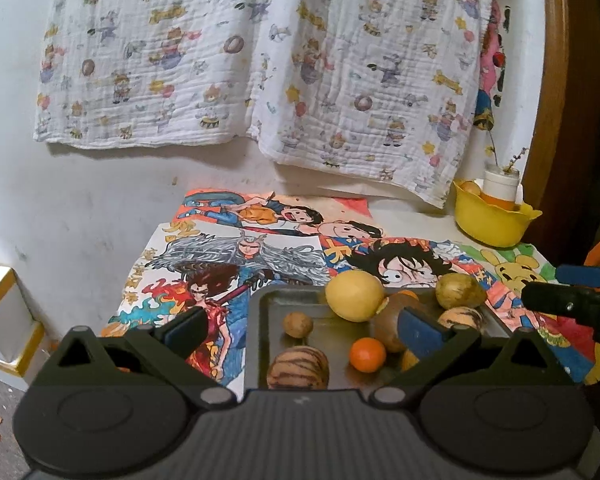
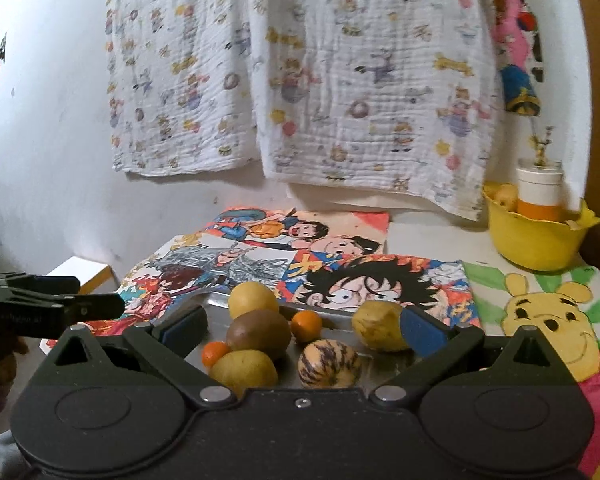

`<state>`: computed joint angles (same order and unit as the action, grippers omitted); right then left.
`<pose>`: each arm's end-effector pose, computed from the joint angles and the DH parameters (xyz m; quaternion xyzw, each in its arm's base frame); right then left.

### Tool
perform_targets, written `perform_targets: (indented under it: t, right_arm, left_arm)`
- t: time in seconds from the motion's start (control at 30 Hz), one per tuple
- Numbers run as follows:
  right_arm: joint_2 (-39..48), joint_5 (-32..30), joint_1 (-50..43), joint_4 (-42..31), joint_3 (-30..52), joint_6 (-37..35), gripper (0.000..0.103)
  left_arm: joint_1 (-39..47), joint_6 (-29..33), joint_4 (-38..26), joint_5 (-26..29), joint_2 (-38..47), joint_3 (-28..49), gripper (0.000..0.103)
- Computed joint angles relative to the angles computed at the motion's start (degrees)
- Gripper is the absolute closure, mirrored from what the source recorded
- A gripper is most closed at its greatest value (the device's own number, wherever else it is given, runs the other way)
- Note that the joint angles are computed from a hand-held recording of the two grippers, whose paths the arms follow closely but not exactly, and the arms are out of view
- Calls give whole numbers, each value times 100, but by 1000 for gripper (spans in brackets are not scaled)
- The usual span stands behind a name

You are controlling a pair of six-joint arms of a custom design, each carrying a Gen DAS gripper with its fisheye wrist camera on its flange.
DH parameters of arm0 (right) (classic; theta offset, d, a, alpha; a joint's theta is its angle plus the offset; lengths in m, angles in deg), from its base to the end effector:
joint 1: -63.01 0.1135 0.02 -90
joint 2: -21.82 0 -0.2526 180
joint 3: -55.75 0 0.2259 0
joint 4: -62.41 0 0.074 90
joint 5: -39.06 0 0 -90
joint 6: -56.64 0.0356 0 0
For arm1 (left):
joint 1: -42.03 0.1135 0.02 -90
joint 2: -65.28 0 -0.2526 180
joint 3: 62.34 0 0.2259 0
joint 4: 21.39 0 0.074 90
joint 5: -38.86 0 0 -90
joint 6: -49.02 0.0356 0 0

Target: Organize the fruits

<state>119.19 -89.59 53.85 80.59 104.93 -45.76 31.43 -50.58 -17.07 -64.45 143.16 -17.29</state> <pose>0.2910 -0.0244 0.1447 -0.1885 0.8123 0.1933 0.5170 0.2495 -0.0383 0.1861 -0.0518 0.8541 0.0090 0.5174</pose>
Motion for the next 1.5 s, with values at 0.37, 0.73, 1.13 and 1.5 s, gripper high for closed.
perform_targets:
  t: [0.37,0.73,1.13,1.5]
  right_arm:
    - [-337,-75,-505,1160,-1313,-53,1]
    - [-450,-264,-881,1999,-2305,-165,1]
    - [-9,-627,-1149,2740,-2758,-587,1]
    - [85,-811,-1284,2637,-2778,-472,1]
  left_arm:
    - [-741,-288,444,-578,-467,-908,0]
    - [-1434,-700,605,-1202,-816,-1570,0]
    - [-1750,-1215,499,-1709,-1098,-1867,0]
    - [-1999,-1343,275,-2049,-1053,-1818,0]
